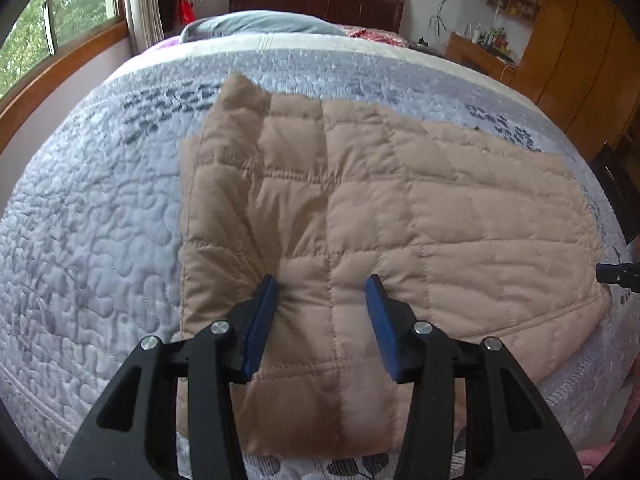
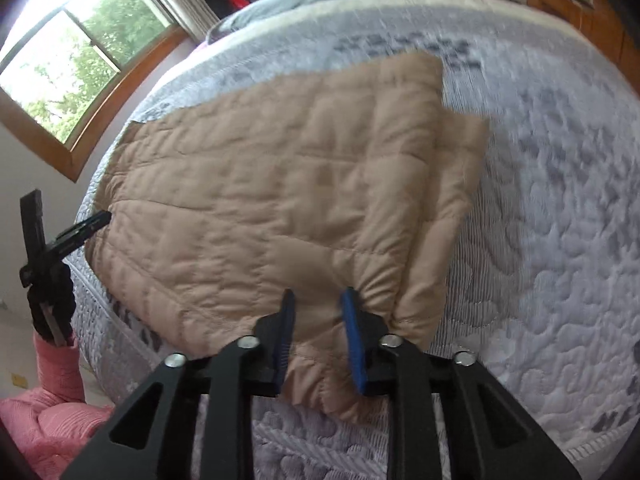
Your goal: Fold large clothes
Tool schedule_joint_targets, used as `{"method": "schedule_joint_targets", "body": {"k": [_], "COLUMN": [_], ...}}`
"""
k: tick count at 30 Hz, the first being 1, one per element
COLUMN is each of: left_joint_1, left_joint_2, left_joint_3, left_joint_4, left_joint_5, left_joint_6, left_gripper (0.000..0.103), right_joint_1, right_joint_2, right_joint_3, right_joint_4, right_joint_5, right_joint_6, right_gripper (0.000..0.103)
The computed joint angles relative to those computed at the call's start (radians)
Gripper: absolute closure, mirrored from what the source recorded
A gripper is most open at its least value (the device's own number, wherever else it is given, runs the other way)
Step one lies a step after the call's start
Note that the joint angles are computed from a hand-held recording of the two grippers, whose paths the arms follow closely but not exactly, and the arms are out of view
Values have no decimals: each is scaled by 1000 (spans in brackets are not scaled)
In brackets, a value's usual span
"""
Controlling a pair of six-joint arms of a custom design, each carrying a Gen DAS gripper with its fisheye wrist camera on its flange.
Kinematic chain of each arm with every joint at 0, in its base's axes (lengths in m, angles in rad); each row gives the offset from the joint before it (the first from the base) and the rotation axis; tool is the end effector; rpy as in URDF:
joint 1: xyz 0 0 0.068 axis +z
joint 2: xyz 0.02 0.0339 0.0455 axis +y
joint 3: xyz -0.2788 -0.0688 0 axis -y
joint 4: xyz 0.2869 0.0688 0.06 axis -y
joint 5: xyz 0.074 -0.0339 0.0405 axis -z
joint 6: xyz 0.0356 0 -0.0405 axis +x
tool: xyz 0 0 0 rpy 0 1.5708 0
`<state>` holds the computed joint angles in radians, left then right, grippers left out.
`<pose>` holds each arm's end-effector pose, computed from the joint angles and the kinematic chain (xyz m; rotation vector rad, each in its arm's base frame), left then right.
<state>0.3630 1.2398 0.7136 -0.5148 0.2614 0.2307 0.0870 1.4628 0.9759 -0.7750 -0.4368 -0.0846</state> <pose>0.2486 0.0846 0.1914 -0.0781 2.5596 -0.1186 0.3014 0.0414 0.2082 -0.3329 2.7530 0.6156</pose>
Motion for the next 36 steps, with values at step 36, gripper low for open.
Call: {"method": "schedule_joint_targets", "body": {"k": [36], "left_joint_1": [424], "left_joint_2": [-55], "left_joint_3": [-128], "left_joint_4": [-169], "left_joint_5": [415], "left_joint_6": [-231], "left_gripper": [34], "right_joint_1": [-44], "right_joint_2": [-118], "right_joint_3": [-80], "right_joint_4": [-50], "right_joint_5": [33], "right_joint_6": [-62], "right_gripper": [78]}}
